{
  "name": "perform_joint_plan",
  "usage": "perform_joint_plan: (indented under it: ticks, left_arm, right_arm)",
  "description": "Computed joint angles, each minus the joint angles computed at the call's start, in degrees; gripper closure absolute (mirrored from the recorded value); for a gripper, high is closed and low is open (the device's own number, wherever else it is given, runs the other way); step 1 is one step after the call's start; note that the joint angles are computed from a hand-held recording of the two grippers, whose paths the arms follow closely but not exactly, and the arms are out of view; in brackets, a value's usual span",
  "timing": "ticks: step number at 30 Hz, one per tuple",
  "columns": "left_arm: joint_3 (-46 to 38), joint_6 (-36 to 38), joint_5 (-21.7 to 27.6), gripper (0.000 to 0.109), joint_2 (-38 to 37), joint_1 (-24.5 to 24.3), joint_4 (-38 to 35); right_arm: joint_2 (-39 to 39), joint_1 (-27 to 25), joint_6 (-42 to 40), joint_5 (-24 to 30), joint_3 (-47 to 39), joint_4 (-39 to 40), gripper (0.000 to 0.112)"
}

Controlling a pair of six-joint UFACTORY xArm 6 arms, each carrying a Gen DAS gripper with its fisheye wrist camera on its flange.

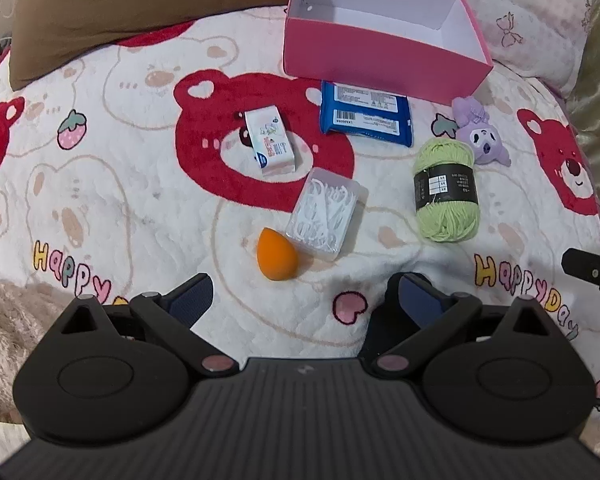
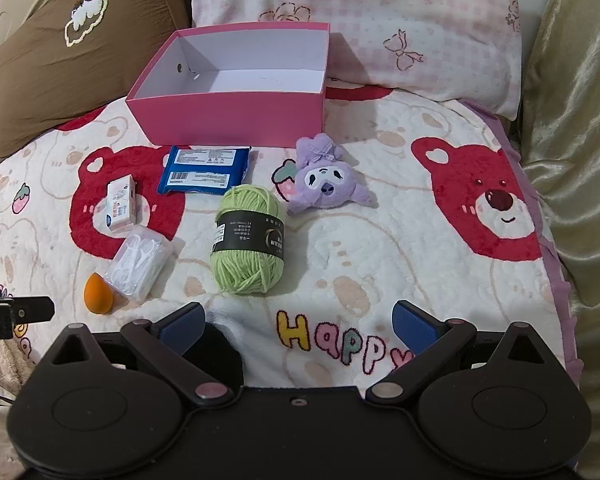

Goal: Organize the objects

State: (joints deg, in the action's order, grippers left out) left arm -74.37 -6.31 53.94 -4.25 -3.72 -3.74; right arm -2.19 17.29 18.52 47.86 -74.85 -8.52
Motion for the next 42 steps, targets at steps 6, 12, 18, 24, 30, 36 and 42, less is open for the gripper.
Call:
perform_joint_plan:
  ticks: [6,12,18,24,30,36,42]
  left_arm:
    - [0.07,0.2,-0.38,0.008,-0.57,0.52,-0.05]
    - [2.08,-0.08,-3.16,0.008,-2.08,0.2,0.74]
    - [4.36,-2.24,-6.45,0.008,-3.48,0.54,-0.39]
    - [5.28,-4.25,-8.58,0.007,-3.45,1.23,0.11]
    - [5.85,-2.55,-9.39,0.007,-3.77,0.5,0.98]
    - [7.25,-3.07,-11.66,0.007,-4.58,-0.15,4.55]
    - [6.76,-3.85,-10.8,0.007,-4.13,0.43,4.66]
  right_arm:
    - [-0.21,-0.01,0.32,-0.31,0.28,-0.11,0.011]
    - [-0.53,-0.07,0.37,-0.33,0.57,-0.16,0.011]
    - [-0.67,-0.01,0.64,-0.42,0.81,-0.33,0.011]
    - [-0.38,-0.65,0.53,-0.21,0.75,0.42,0.011]
    - [-0.15,-0.51,0.15,-0.21,0.81,0.7,0.011]
    - [0.16,-0.51,0.16,0.08,0.54,0.85,0.011]
    - [-0.05,-0.44,0.0,0.11,0.86,1.31,0.011]
